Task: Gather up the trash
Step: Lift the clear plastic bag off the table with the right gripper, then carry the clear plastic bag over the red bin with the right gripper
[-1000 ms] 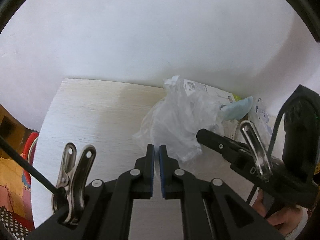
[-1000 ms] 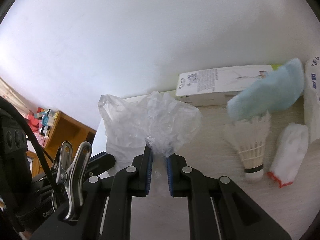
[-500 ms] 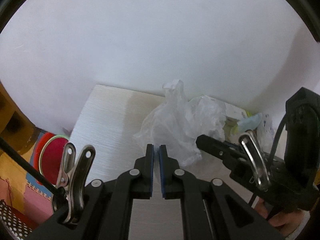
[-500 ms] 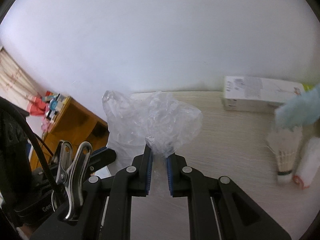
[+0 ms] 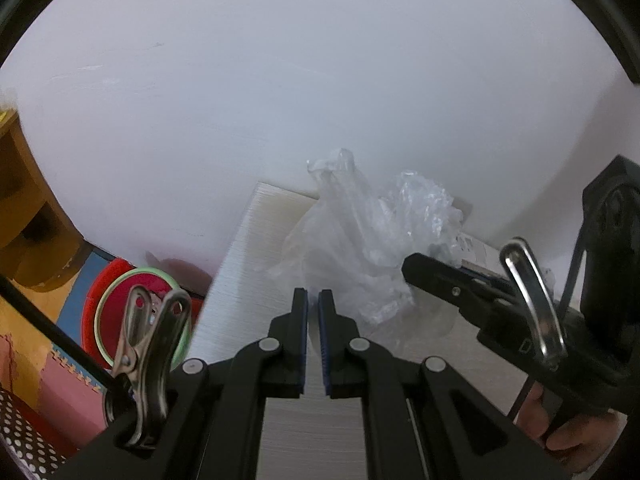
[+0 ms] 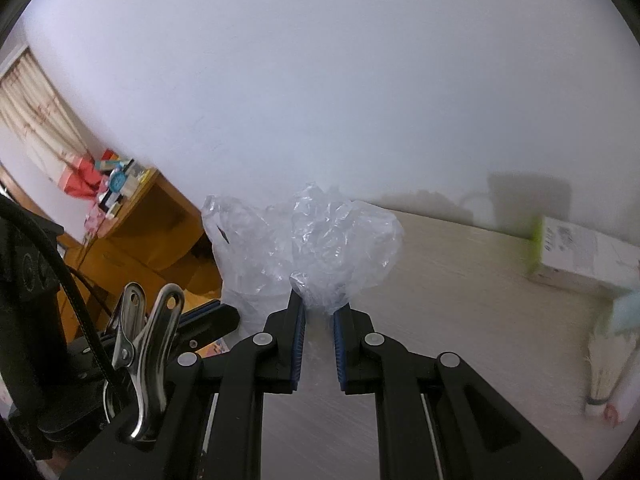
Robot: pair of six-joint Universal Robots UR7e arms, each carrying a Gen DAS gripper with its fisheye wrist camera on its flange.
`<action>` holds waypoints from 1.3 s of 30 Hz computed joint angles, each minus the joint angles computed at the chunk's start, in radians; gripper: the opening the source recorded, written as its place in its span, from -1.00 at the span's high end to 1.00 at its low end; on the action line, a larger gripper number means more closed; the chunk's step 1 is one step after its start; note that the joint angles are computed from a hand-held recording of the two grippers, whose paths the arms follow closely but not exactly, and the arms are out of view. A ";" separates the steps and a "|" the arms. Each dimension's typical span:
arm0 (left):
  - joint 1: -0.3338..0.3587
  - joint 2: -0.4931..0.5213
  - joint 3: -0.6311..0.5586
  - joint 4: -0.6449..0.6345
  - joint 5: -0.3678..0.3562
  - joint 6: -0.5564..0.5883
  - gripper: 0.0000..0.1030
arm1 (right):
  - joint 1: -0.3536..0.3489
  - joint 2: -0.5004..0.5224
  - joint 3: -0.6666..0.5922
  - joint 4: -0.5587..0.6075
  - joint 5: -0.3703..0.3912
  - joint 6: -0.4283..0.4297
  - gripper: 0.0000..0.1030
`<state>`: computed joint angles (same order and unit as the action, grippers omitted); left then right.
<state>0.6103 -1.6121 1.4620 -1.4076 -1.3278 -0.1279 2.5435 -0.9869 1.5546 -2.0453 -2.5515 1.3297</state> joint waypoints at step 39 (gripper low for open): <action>0.322 0.250 -0.429 0.111 0.077 0.015 0.91 | -0.150 0.396 -0.517 -0.013 0.221 -0.363 0.73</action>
<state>0.9328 -1.3620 1.0331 -1.2969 -1.2511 -0.1126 2.3937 -0.5905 1.0379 -2.0585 -2.3302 0.9662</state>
